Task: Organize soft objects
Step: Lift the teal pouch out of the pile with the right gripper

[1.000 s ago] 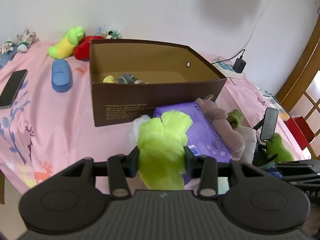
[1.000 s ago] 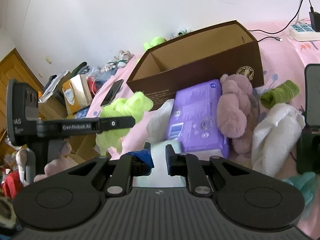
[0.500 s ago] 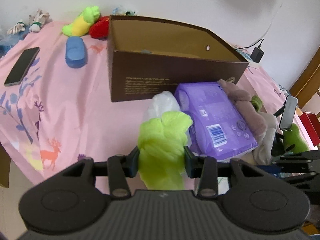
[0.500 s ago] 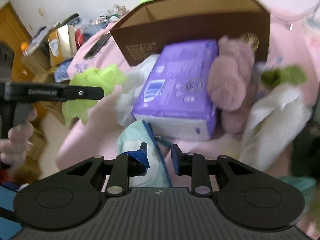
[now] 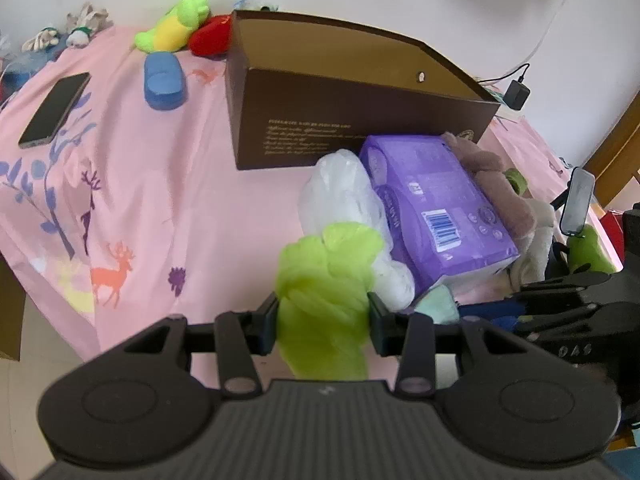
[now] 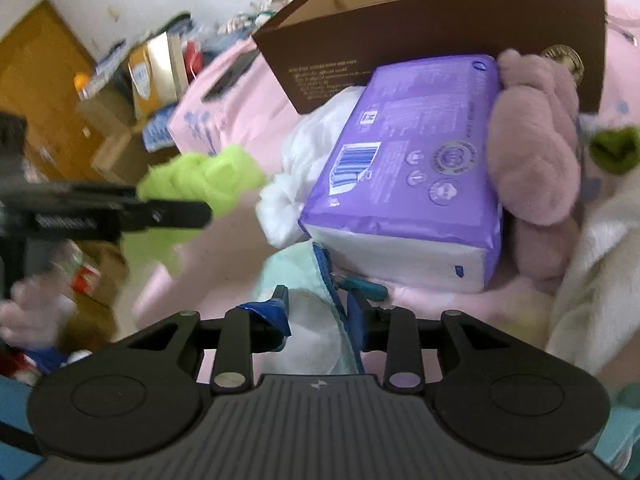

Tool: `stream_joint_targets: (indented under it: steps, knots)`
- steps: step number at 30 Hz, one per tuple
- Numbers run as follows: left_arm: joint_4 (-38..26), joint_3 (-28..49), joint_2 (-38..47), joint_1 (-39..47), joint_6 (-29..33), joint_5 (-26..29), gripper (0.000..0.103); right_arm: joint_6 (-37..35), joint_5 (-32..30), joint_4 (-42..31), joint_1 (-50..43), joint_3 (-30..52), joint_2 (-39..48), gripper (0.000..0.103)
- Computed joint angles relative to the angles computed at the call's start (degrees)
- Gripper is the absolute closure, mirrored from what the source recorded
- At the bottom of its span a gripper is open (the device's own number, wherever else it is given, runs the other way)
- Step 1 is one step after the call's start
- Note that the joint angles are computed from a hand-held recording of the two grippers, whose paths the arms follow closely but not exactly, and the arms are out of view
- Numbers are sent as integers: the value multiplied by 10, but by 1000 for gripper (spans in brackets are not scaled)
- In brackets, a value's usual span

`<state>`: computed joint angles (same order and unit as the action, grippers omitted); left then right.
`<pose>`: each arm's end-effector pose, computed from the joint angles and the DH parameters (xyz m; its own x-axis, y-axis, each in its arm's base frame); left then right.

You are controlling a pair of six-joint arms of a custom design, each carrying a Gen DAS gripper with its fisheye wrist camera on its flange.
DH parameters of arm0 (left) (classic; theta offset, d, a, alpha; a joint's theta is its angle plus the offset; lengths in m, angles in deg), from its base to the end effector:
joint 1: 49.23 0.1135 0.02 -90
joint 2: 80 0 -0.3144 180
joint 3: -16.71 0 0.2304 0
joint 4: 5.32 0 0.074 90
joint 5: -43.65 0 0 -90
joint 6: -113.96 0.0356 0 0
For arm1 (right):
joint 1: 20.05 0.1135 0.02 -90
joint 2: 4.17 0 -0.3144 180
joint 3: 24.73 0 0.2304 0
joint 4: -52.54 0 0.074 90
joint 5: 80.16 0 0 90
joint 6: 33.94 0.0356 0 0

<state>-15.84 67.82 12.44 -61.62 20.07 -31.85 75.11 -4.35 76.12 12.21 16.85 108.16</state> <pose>0.2651 -0.0674 0.1902 -0.7907 0.1064 -0.6029 0.3059 0.9218 -0.2384 0.2399 0.1617 0.1072 -0.8011 -0.1315 -0.5839 -0.4199 0.8186 0.3918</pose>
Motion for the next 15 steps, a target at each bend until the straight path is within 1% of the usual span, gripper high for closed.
stream_joint_targets:
  steps: [3, 5, 7, 9, 13, 15]
  knots:
    - [1, -3, -2, 0, -3, -3, 60, 25, 2, 37, -1, -6, 17, 88]
    - [3, -6, -6, -1, -3, -3, 60, 44, -3, 77, -3, -19, 29, 88]
    - [4, -7, -5, -1, -6, -3, 60, 43, -8, 99, -5, -30, 33, 93]
    - [5, -7, -4, -3, -10, -5, 60, 44, -8, 111, -2, -37, 33, 102]
    - [3, -7, -4, -2, -10, -5, 60, 46, -32, 132, -3, -49, 26, 103]
    - [3, -7, -4, -2, -11, -7, 60, 42, -27, 134, 9, -50, 17, 103]
